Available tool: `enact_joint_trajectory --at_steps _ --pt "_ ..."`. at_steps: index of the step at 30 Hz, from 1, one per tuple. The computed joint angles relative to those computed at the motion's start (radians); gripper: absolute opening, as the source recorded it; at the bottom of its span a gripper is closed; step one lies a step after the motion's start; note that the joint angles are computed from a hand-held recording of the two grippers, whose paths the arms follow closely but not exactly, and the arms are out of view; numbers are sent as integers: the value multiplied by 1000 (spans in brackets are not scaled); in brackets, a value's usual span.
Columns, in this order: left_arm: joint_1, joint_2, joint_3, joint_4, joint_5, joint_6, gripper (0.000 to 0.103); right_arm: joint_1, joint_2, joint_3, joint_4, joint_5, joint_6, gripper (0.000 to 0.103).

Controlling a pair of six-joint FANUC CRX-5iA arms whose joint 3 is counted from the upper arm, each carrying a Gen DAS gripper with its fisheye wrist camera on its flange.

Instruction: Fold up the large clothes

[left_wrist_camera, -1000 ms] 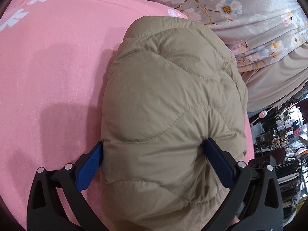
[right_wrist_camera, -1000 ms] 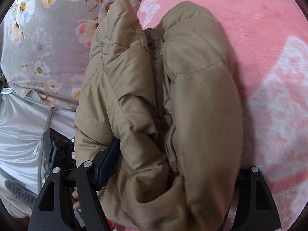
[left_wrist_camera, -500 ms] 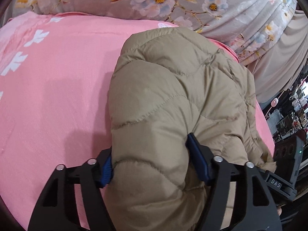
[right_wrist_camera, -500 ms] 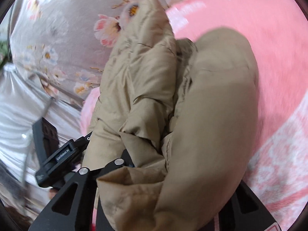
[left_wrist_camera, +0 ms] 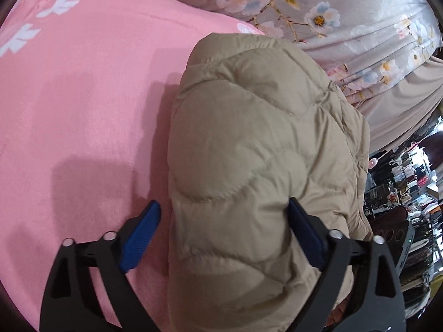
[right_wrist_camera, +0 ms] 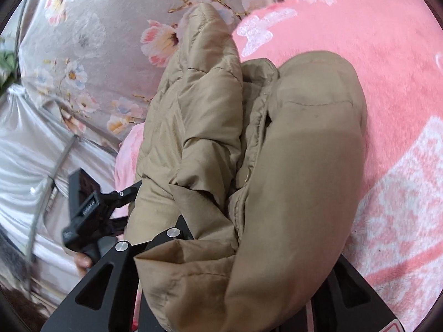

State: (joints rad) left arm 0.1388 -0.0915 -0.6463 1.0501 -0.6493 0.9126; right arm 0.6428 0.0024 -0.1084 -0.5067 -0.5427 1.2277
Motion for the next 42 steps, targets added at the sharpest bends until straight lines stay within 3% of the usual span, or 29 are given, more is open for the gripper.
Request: enact_joint_trajectory --at_steps 2,4,6,8,10,12,17,20,22,25,30,39,42 --pt "-20 28 -18 99 15 -69 98 -82 41 55 -182 -85 118 32" --pt "-35 85 -29 250 -59 -168 98 -137 81 89 -298 -145 167 45" --pt "-49 105 -34 309 -78 -184 98 -199 111 102 -444 -191 255 47" --pt "-73 81 -36 294 -29 -190 94 -217 113 99 -492 -199 304 42" --pt "-97 42 -42 275 33 -203 78 -193 90 89 -466 -161 324 31" --pt "-113 3 -49 276 78 -239 69 -151 47 74 -420 -101 344 27" --pt "-157 -100 -64 351 153 -383 61 -80 -36 66 -359 12 403 25" --pt "-181 -172 -78 418 206 -466 60 -68 -57 88 -360 24 449 25" --pt "-162 -202 -76 433 193 -483 58 -72 -63 108 -386 20 492 25" --pt "-142 -250 -68 441 198 -512 57 -14 -61 142 -297 63 465 25" --pt "-144 -324 -42 540 248 -633 56 40 -33 258 -255 80 522 25" --pt "-119 -384 20 697 306 -857 57 108 54 466 -213 78 613 25" --pt "-86 -383 29 743 288 -907 57 149 95 520 -121 89 568 25"
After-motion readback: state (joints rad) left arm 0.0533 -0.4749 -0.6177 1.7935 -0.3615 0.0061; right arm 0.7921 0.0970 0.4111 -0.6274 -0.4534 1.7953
